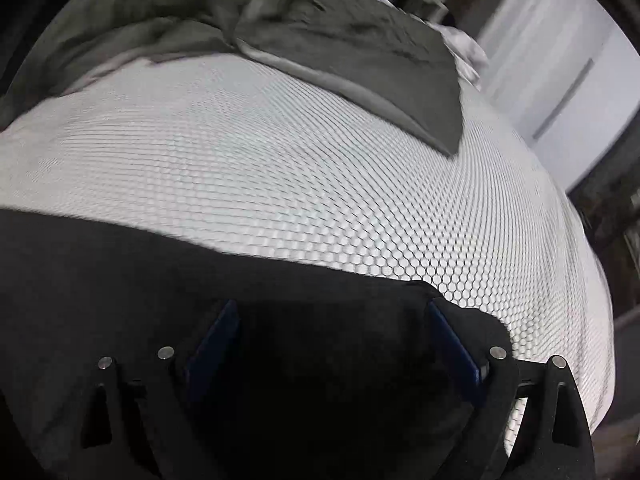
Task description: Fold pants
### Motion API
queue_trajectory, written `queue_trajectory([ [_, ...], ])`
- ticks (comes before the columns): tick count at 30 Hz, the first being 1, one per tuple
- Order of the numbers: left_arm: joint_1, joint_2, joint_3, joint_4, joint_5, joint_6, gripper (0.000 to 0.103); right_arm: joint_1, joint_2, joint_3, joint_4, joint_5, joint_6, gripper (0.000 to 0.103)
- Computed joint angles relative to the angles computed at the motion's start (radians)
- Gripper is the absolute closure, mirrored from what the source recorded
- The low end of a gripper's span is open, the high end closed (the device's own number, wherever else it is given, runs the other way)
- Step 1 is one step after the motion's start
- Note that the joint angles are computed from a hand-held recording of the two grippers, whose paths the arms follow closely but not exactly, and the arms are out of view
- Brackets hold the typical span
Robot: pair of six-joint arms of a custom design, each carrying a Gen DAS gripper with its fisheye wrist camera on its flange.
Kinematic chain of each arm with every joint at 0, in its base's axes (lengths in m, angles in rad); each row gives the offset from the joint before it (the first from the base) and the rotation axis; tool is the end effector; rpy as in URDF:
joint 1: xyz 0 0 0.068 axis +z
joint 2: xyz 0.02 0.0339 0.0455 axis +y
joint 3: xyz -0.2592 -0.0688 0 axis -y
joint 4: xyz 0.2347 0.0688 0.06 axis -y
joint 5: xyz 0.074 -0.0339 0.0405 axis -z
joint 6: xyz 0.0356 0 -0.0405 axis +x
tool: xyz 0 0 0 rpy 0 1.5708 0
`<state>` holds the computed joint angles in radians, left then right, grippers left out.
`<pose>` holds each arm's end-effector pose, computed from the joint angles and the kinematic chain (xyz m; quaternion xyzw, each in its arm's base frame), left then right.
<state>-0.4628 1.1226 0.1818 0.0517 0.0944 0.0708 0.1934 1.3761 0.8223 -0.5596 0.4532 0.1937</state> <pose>0.1447 -0.0759 0.1078 0.2634 0.9040 -0.1086 0.3189 0.2462 0.0323 0.2003 0.0511 0.9491 -0.1722 0.2589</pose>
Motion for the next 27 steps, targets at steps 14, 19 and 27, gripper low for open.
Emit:
queue_trajectory([
  [14,0.154,-0.038,0.037,-0.077,0.060,0.083,0.001,0.675,-0.228,-0.308,-0.079,0.018,0.548,0.007],
  [19,0.411,0.036,0.087,-0.063,0.091,0.245,0.001,0.641,-0.210,-0.308,-0.078,0.008,0.520,0.006],
  [27,0.842,0.168,0.162,-0.048,0.193,0.464,0.002,0.730,-0.267,-0.330,-0.144,0.055,0.613,0.004],
])
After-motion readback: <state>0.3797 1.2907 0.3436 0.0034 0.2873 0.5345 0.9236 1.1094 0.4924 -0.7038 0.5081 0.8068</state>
